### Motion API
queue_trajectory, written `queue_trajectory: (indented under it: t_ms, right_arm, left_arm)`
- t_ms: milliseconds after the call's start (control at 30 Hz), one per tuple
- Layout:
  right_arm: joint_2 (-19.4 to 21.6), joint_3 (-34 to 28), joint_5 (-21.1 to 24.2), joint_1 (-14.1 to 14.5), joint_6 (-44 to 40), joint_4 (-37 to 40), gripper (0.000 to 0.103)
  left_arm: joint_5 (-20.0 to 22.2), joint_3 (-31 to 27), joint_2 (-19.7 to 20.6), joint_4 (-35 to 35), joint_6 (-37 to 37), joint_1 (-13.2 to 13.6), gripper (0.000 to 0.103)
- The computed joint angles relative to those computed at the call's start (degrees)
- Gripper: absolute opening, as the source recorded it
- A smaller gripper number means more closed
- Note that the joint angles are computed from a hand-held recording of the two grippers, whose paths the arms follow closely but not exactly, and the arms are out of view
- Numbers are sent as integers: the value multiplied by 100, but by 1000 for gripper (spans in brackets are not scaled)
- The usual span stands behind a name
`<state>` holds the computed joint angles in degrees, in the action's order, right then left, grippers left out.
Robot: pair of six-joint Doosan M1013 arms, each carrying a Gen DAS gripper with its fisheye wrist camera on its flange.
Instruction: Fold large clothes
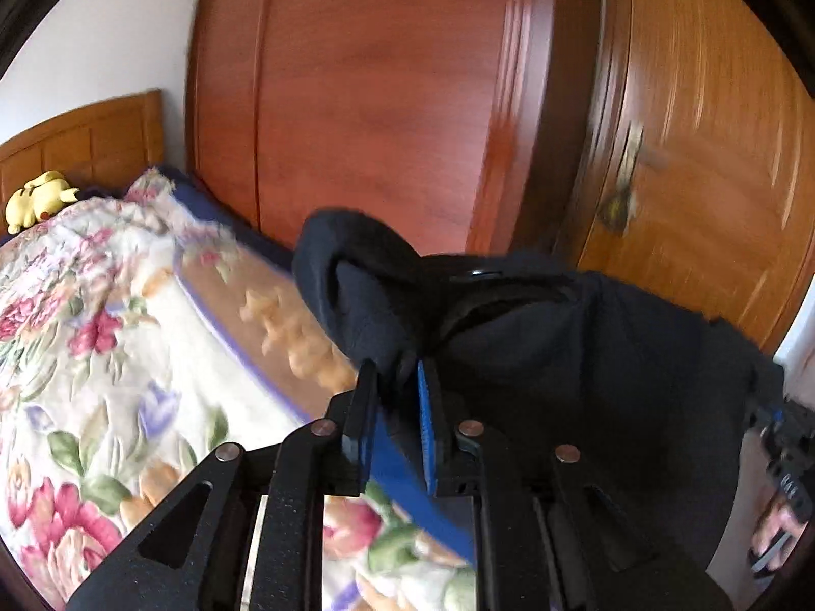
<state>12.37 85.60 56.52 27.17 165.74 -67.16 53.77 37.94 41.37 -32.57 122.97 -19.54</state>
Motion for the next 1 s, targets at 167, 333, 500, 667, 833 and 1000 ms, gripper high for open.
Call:
queue_trajectory:
  t_ms: [167, 333, 500, 667, 833, 1000]
  right_arm:
    - [216, 59, 638, -32, -39, 344, 22]
    - [270, -146, 778, -17, 302, 190, 44]
    - [145, -82, 892, 328, 558, -286, 59]
    - [213, -292, 212, 132, -30, 327, 60]
    - [333, -371, -214, -388, -996, 1923, 60]
    - [433, -481, -79, -610, -1546, 2624, 60]
  left_arm:
    - [17, 401, -83, 139, -51, 54, 20]
    - [-35, 1050, -412, -329, 669, 272, 38]
    - [-371, 1790, -823, -559, 1398, 396, 62]
    - [-529, 2350, -1172, -1060, 1989, 619, 77]
    - [-658, 2852, -1476, -1435, 2419, 815, 78]
    - [-760, 3155, -1655, -1544, 2637, 950, 78]
